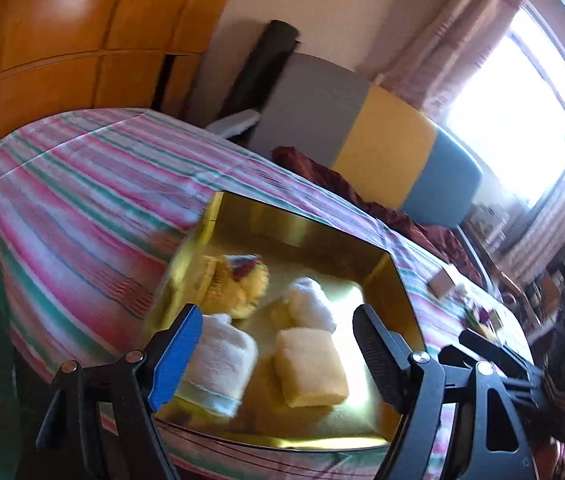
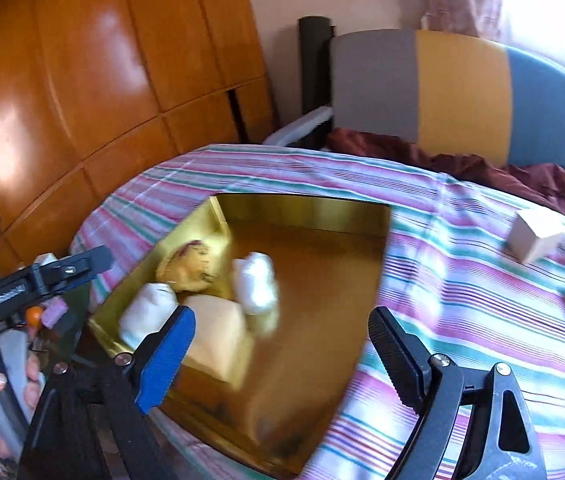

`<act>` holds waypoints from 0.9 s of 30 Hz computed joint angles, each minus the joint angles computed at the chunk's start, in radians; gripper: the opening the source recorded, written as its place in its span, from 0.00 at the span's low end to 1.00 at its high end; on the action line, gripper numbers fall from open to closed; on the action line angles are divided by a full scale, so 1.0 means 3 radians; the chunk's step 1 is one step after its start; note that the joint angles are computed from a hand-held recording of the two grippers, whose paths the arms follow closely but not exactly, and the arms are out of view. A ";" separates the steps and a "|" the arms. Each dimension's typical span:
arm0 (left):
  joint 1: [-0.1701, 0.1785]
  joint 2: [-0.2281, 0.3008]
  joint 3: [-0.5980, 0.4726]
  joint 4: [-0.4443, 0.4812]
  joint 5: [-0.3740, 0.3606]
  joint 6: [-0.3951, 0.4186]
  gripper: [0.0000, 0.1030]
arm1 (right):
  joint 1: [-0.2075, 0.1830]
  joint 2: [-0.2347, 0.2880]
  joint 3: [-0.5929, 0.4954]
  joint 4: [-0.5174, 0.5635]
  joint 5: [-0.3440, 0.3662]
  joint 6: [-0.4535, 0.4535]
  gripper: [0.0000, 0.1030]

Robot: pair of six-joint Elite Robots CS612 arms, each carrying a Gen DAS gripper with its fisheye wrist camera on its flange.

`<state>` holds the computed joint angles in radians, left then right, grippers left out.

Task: Organize objects
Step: 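Move both open tools back toward the remaining table items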

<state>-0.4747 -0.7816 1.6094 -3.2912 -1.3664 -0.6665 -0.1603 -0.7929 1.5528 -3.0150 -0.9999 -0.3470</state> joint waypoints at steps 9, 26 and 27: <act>-0.0097 0.0051 -0.0080 -0.0103 -0.0424 0.0493 0.76 | -0.0223 0.0028 0.0071 -0.0192 -0.0473 0.0038 0.85; -0.0315 0.0123 -0.0280 0.0120 -0.0934 0.0925 0.76 | -0.0695 0.0504 -0.0841 0.0371 -0.1435 0.0828 0.52; -0.0330 0.0128 -0.0292 0.0130 -0.0940 0.0961 0.76 | -0.0707 0.0521 -0.0866 0.0383 -0.1495 0.0820 0.52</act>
